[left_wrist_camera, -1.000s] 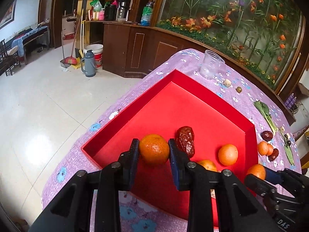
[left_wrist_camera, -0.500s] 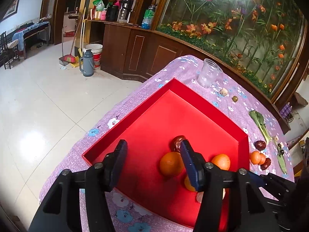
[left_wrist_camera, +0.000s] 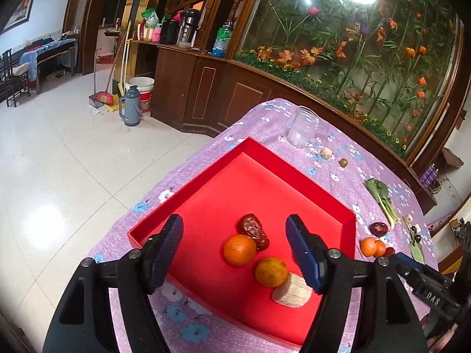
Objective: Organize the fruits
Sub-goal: 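Carry both oranges over the red tray and open both tools, then grasp a beige square block with the right tool while the left tool grasps an orange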
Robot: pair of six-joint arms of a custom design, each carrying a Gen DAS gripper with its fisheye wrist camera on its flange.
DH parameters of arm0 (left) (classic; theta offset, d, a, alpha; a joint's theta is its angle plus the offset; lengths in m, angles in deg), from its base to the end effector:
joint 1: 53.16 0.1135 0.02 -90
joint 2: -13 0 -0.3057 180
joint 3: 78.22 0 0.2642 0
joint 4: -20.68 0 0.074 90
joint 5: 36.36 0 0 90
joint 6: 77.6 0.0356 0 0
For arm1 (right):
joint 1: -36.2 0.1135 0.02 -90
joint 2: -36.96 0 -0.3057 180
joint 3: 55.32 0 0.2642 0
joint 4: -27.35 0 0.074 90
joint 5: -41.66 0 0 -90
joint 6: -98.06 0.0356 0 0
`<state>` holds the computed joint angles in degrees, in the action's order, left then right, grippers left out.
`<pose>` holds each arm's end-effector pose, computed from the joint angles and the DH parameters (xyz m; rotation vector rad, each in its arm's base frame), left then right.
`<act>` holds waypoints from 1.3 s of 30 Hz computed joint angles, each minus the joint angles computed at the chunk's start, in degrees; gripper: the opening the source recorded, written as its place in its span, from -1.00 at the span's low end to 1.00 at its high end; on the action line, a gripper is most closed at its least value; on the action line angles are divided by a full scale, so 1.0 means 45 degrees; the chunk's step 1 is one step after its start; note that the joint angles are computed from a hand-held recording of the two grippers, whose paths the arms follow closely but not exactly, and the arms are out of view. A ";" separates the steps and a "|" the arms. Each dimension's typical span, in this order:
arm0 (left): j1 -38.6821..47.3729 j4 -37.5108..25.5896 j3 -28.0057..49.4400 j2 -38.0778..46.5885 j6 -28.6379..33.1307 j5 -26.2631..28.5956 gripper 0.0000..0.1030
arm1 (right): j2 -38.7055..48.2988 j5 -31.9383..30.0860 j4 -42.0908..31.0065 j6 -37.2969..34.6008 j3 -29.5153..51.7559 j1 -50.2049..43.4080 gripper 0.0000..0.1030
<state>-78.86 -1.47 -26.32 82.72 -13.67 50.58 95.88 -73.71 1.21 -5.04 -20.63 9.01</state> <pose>0.2257 -0.1065 0.2490 -0.0361 2.3013 -0.4135 0.1589 -0.0645 0.1851 0.0987 2.3475 0.2043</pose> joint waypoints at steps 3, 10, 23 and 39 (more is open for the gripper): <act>-0.0454 -0.0060 0.0068 0.0070 -0.0151 -0.0110 0.39 | 0.0456 -0.1029 -0.0621 -0.1332 0.0256 -0.2398 -0.13; -0.1714 -0.0268 0.0368 0.0244 -0.0277 -0.0499 0.39 | 0.1517 -0.1976 -0.0914 -0.2893 0.0282 -0.4746 -0.13; -0.2309 -0.0422 0.0578 0.0555 -0.0270 -0.0768 0.39 | 0.1886 0.0382 0.2148 -0.3450 -0.0940 0.1546 -0.13; -0.3299 -0.0374 0.1285 0.1821 -0.0220 -0.0367 0.39 | 0.2683 -0.2161 0.1310 -0.4418 -0.0638 -0.1476 -0.23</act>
